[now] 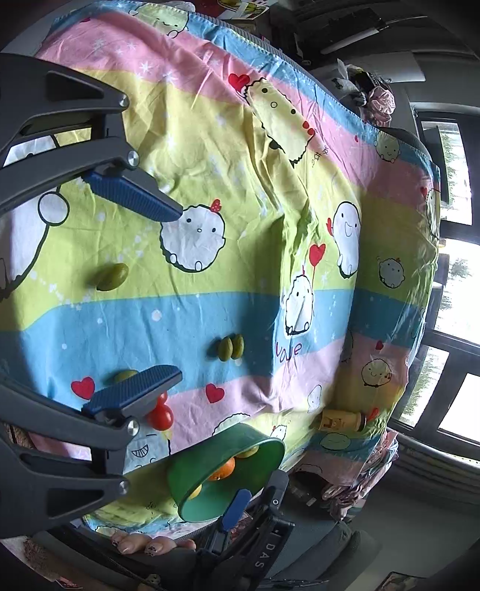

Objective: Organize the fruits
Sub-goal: 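Open the right gripper and raise it out of the basin, then move the open right gripper over the pair of green olives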

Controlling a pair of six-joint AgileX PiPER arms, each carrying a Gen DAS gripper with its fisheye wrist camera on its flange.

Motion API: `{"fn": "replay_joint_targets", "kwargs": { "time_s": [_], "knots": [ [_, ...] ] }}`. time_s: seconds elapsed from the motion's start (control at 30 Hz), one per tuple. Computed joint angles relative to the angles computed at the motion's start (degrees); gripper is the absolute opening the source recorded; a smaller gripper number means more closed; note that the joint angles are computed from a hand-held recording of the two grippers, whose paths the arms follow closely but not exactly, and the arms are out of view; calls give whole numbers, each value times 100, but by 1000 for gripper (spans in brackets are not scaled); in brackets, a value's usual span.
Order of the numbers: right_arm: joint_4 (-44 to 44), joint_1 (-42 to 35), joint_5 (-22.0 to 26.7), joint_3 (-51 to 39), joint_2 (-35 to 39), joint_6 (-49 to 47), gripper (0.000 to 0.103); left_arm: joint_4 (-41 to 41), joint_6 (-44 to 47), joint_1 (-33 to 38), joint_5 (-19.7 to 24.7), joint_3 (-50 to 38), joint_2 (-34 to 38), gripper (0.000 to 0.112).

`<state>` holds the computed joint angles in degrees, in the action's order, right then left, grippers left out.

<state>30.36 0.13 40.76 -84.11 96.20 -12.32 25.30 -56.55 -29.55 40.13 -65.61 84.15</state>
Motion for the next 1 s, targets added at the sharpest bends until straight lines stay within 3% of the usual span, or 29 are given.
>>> {"fn": "replay_joint_targets", "kwargs": {
  "time_s": [0.4,0.67,0.8,1.0],
  "knots": [
    [-236,820,606,-735,944,137,71,-1093,866,328,-336,373,160,78],
    [-1055,1168,848,-1419,1730,783,71,-2064,1727,622,-613,433,387,63],
    [-1486,1318,935,-1688,1994,1043,60,-2467,2043,782,-618,439,487,54],
    [-1763,1396,1070,-1952,2242,1213,45,-2298,1861,792,-585,477,473,48]
  ]
}}
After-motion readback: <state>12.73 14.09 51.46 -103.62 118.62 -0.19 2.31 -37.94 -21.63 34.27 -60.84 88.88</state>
